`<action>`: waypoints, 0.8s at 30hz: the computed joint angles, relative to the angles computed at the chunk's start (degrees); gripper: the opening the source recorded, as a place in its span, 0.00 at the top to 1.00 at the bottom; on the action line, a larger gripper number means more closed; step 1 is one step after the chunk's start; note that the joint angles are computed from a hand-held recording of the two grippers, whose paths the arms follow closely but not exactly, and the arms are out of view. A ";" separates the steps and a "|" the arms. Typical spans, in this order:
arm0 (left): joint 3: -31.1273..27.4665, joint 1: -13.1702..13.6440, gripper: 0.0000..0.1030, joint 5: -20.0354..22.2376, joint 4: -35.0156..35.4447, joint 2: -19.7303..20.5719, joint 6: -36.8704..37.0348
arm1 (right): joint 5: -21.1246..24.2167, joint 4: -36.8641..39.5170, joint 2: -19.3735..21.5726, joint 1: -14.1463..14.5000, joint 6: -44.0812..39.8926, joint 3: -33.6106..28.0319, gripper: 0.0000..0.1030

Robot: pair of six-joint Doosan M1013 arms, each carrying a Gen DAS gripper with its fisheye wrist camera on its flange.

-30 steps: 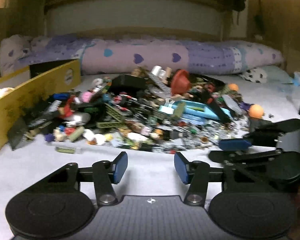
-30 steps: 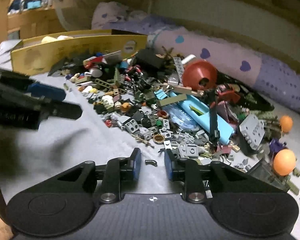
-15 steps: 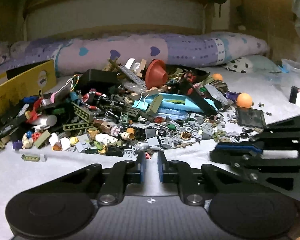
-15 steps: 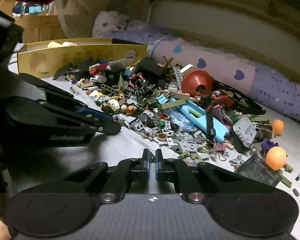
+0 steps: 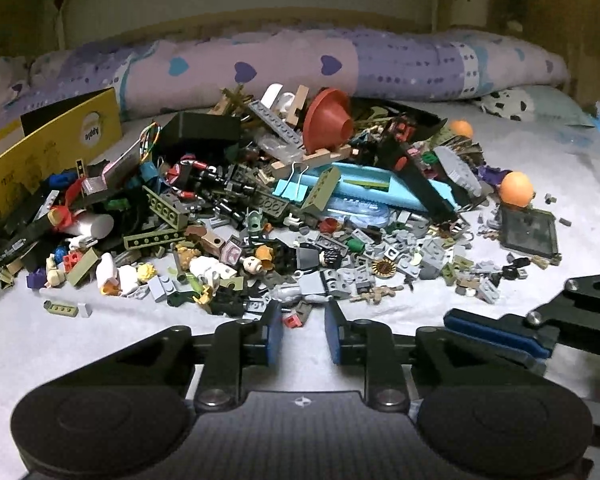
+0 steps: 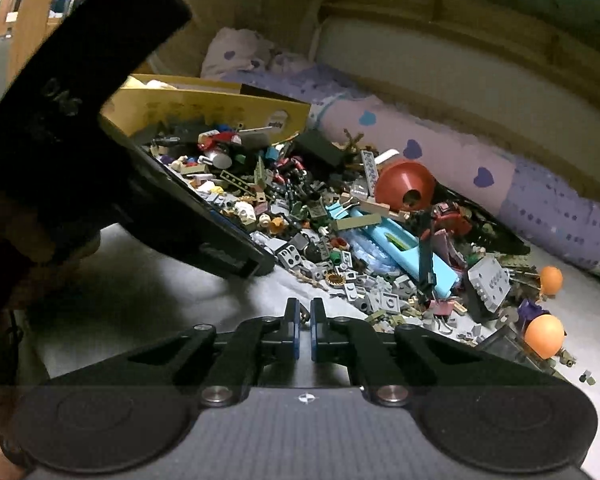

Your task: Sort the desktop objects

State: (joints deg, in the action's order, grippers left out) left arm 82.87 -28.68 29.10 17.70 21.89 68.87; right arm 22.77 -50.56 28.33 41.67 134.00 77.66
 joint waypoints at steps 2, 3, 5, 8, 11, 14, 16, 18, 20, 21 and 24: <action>-0.07 0.20 0.73 -0.11 -0.75 0.14 -0.14 | -0.12 0.43 0.01 0.03 -0.90 -0.04 0.93; 0.13 0.17 0.73 -0.45 -0.34 0.07 -0.38 | -0.11 0.60 0.00 0.05 -1.16 -0.06 0.93; 0.89 0.03 0.76 -1.40 1.19 -0.22 -1.39 | 0.07 1.03 -0.05 0.13 -1.53 -0.13 0.93; 1.87 -0.10 0.83 -2.54 2.53 -0.70 -2.38 | 1.43 -0.97 0.02 0.37 0.78 -0.19 0.92; 2.52 -0.18 0.91 -3.27 2.98 -1.10 -2.20 | 2.16 0.04 0.05 0.25 1.09 -0.36 0.92; 2.99 -0.18 0.92 -4.07 2.67 -1.49 -1.66 | 2.39 0.71 0.12 0.17 0.94 -0.60 0.92; 3.43 -0.21 0.93 -4.67 2.38 -1.85 -0.80 | 2.31 0.45 0.15 0.21 0.93 -0.62 0.92; 4.38 -0.60 0.93 -5.90 5.21 -2.43 -1.20 | 2.19 0.28 0.16 0.21 0.75 -0.56 0.92; 5.59 -1.25 0.93 -7.53 10.25 -3.03 -2.35 | 2.23 0.43 0.16 0.20 0.67 -0.58 0.92; 6.28 -1.56 0.93 -8.56 12.71 -3.35 -2.58 | 2.32 0.58 0.19 0.22 0.58 -0.63 0.92; 7.61 -1.98 0.93 -10.63 16.31 -4.03 -2.81 | 2.61 0.50 0.32 0.25 0.72 -0.93 0.92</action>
